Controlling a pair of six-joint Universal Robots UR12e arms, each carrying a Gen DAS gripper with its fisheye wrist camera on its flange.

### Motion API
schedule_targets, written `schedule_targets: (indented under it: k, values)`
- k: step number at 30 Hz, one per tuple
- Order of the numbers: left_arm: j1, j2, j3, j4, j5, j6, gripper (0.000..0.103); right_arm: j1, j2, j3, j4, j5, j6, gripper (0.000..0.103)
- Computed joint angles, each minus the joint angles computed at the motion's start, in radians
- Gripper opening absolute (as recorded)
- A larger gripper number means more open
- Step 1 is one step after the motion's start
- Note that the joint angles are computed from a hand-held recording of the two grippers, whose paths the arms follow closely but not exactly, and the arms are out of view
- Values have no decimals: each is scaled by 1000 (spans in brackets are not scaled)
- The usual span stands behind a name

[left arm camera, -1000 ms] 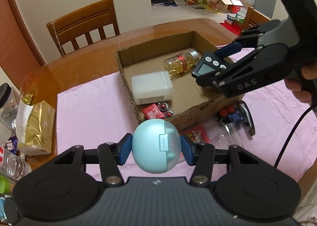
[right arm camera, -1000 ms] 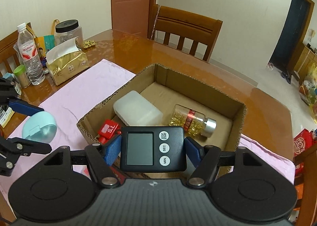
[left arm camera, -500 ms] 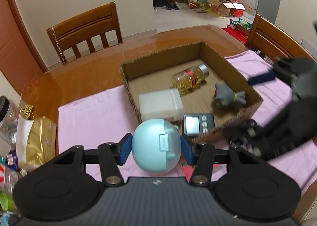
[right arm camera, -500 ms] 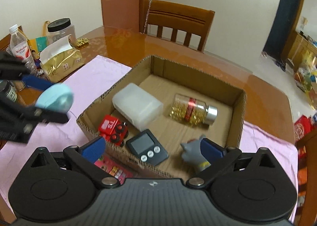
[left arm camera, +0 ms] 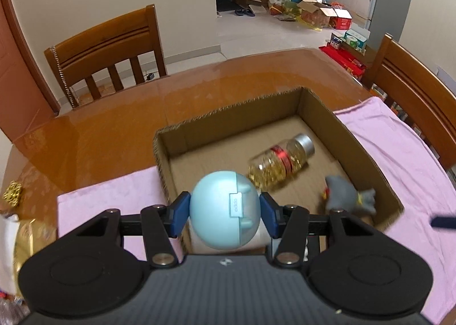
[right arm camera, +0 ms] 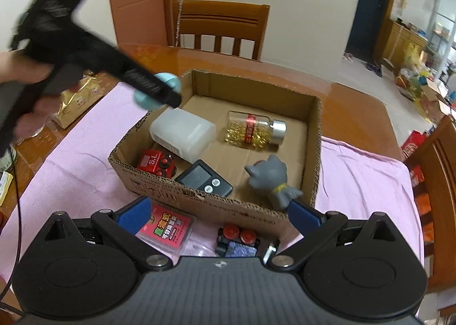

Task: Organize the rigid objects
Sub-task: 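Carry the case and timer into the cardboard box and open both tools, then move the right tool to the clear plastic jar while the left tool approaches the pink card pack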

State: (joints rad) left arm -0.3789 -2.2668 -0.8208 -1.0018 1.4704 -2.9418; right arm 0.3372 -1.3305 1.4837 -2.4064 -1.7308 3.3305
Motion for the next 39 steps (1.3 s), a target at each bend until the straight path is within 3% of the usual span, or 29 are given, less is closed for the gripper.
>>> schedule_targets:
  k: [5, 10, 12, 14, 19, 26, 31, 35, 39]
  values:
    - [-7, -76, 105, -45, 17, -18, 52, 6, -18, 22, 12, -23, 64, 103]
    - [-6, -103, 127, -19, 24, -44, 54, 16, -31, 36, 31, -63, 107, 103]
    - [-5, -99, 113, 10, 17, -38, 66, 21, -34, 40, 39, -77, 123, 103]
    - [-5, -95, 105, 27, 18, -39, 87, 23, -36, 41, 52, -86, 143, 103]
    - [-3, -62, 55, 56, 12, -30, 100, 34, -39, 44, 73, -111, 171, 103]
    - [0, 15, -66, 105, 5, 14, 100, 50, -53, 69, 75, -128, 199, 103]
    - [-2, 87, -176, 157, 26, -1, 100, 42, -75, 112, 45, -92, 181, 103]
    - [-7, 137, -252, 182, 60, -56, 100, 21, -87, 147, -5, -18, 107, 103]
    - [-17, 178, -321, 195, 98, -164, 100, 1, -83, 168, -44, 14, 40, 103]
